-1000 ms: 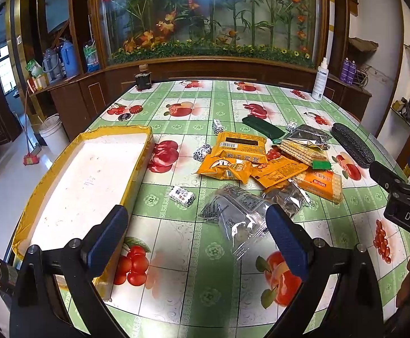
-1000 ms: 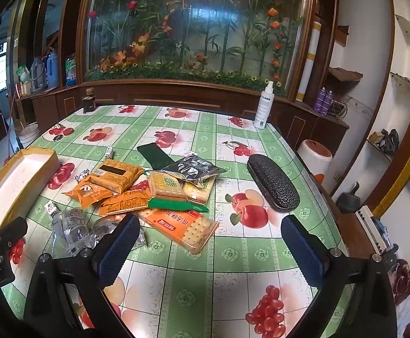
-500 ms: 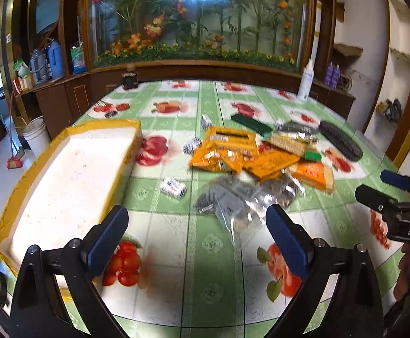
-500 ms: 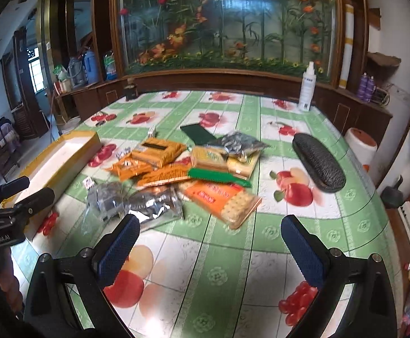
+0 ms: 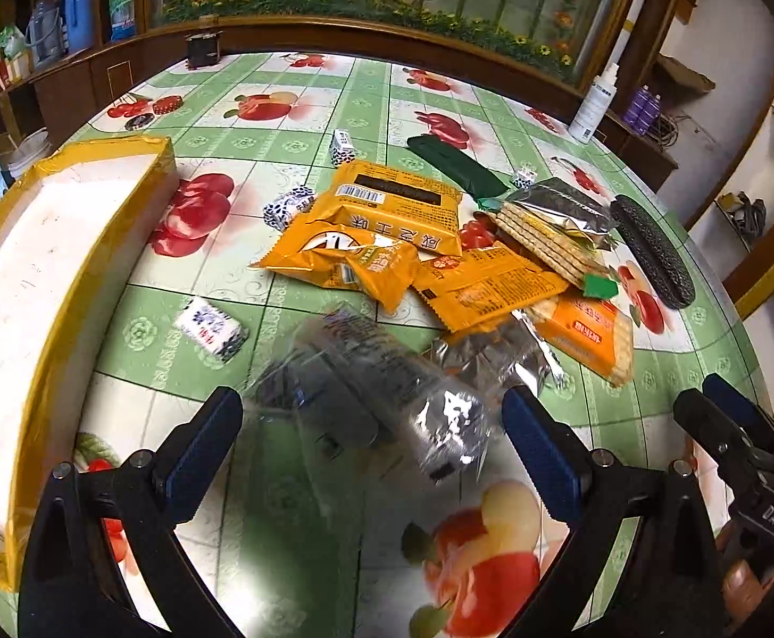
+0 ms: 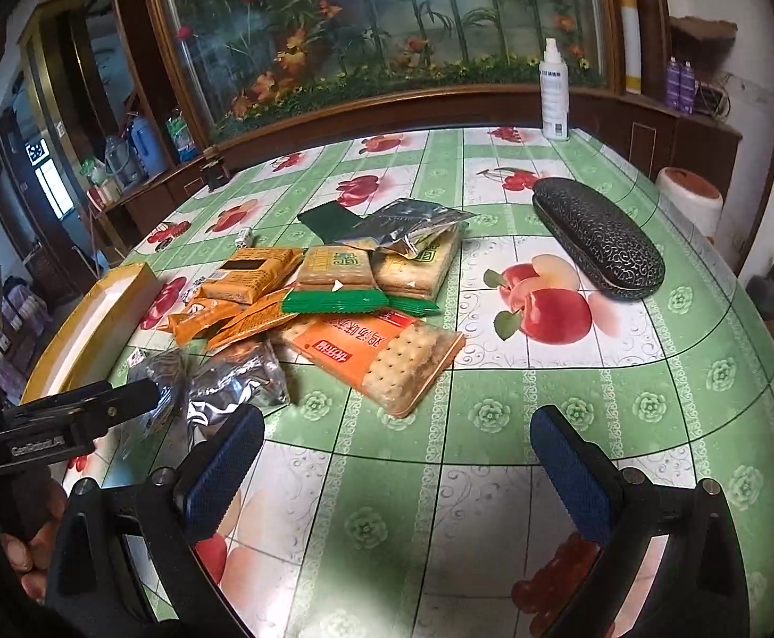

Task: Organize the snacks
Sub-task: 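Grasp the clear plastic bag with the left tool while the right tool grasps the orange cracker pack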

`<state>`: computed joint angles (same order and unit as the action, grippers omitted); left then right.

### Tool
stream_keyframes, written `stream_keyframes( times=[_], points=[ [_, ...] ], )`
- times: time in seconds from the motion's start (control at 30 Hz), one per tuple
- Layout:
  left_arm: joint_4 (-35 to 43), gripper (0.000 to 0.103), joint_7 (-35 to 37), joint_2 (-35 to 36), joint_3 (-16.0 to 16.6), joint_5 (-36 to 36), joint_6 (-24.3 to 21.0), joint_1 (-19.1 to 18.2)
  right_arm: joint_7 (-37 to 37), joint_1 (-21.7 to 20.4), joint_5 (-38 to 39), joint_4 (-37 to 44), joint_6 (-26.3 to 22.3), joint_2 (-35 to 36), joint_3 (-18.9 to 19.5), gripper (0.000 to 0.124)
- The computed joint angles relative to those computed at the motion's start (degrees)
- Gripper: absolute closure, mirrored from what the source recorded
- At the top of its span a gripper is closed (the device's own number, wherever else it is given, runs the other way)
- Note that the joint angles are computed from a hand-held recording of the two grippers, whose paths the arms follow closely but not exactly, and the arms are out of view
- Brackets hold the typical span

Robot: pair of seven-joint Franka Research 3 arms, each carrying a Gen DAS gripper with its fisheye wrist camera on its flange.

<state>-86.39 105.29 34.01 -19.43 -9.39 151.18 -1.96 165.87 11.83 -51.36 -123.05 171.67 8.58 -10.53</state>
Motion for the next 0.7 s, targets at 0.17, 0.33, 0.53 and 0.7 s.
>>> stream_keyframes(
  times=[0.17, 0.33, 0.53, 0.7],
  points=[
    [3.4, 0.004, -3.8, 2.4, 2.2, 3.0, -1.0, -2.6, -7.6, -0.6, 6.9, 1.4, 2.6, 2.3, 1.0, 0.024],
    [6.9, 0.008, -2.6, 4.9, 2.2, 5.7, -2.5, -2.7, -19.8, -1.9, 16.5, 4.5, 3.3, 5.7, 3.0, 0.025],
    [10.9, 0.027, 5.2, 7.6, -2.2, -0.7, -8.3, 2.5, -44.6, -10.7, 33.2, 13.6, -4.5, 13.1, 12.8, 0.027],
    [13.3, 0.025, 4.2, 8.4, 0.7, -0.8, -9.6, 1.3, -51.7, -9.0, 37.1, 15.8, -7.7, 14.9, 11.2, 0.037]
  ],
)
